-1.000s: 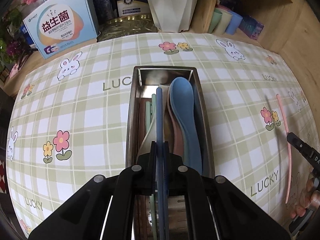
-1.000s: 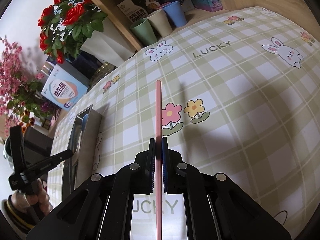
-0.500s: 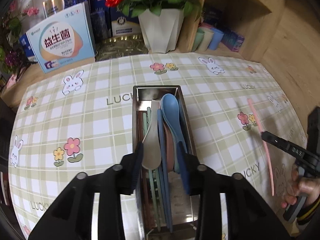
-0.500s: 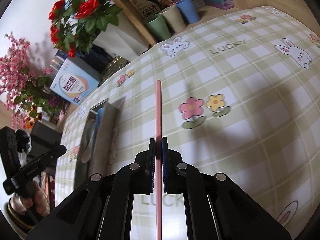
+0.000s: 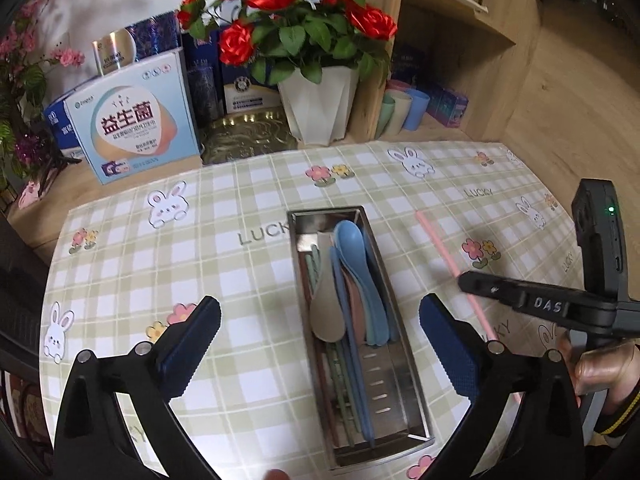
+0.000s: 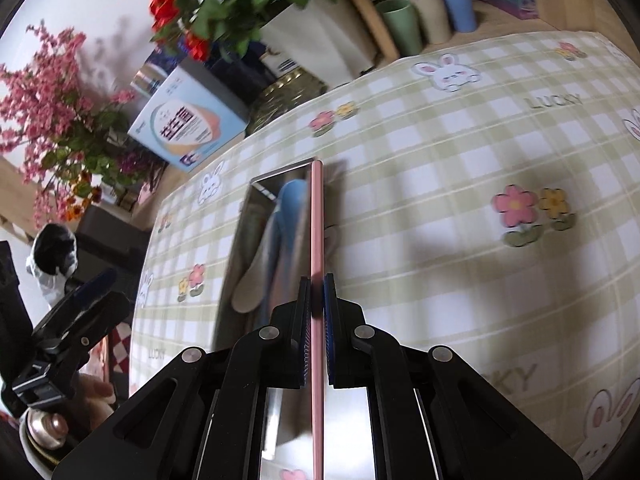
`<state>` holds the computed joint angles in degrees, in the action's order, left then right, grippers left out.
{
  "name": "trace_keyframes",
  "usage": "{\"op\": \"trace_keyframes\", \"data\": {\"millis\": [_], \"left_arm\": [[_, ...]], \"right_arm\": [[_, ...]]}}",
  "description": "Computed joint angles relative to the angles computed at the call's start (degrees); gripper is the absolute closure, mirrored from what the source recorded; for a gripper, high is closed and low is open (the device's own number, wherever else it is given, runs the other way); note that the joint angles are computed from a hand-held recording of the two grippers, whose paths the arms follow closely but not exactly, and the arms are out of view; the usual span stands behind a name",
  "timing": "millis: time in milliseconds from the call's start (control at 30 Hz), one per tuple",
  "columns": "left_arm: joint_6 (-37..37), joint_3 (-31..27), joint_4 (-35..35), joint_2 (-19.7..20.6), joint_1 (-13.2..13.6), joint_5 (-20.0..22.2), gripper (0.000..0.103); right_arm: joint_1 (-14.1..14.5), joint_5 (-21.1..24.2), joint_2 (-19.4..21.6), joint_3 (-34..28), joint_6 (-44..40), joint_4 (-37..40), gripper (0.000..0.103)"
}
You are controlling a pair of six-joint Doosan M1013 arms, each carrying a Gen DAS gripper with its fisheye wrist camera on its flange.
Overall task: Organize utensils
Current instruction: 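Lower the blue chopstick into the basket and open left gripper, then carry the pink chopstick into the basket and open right gripper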
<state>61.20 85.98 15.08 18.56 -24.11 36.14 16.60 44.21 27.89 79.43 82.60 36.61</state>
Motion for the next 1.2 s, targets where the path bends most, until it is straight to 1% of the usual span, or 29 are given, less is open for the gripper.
{"op": "trace_keyframes", "data": {"millis": [133, 333, 533, 600, 800, 933, 1033, 1200], "left_arm": [[0.40, 1.89, 0.69, -1.24, 0.79, -1.66, 0.006], [-1.83, 5.05, 1.72, -3.27, 2.14, -3.44, 0.006], [-3.14, 7.23, 2.33, -4.63, 3.01, -4.15, 0.006], [-5.15, 7.76, 3.90, -4.94, 3.03, -4.32, 0.006], [-6.11, 7.96, 4.44, -5.01, 3.04, -4.21, 0.006], [-7.74, 7.44, 6.59, -4.74, 2.53, -2.56, 0.006], [-8.44, 7.41, 7.21, -4.90, 2.42, -2.25, 0.006], [-9.17, 7.24, 8.18, -5.13, 2.05, -1.56, 0.006]], "right_arm": [[1.89, 1.80, 1.24, -2.42, 2.66, -3.12, 0.097], [4.37, 4.56, 3.69, -6.36, 10.95, -10.14, 0.097], [5.24, 7.62, 5.52, -8.91, 16.13, -13.05, 0.097], [5.47, 8.43, 5.95, -9.40, 17.49, -14.00, 0.097], [5.78, 9.09, 6.47, -10.12, 19.21, -15.21, 0.097], [5.73, 9.74, 6.70, -10.64, 19.18, -15.35, 0.097], [5.41, 10.37, 6.83, -10.82, 18.23, -13.58, 0.097], [5.07, 9.98, 6.45, -10.44, 17.01, -11.82, 0.096]]}}
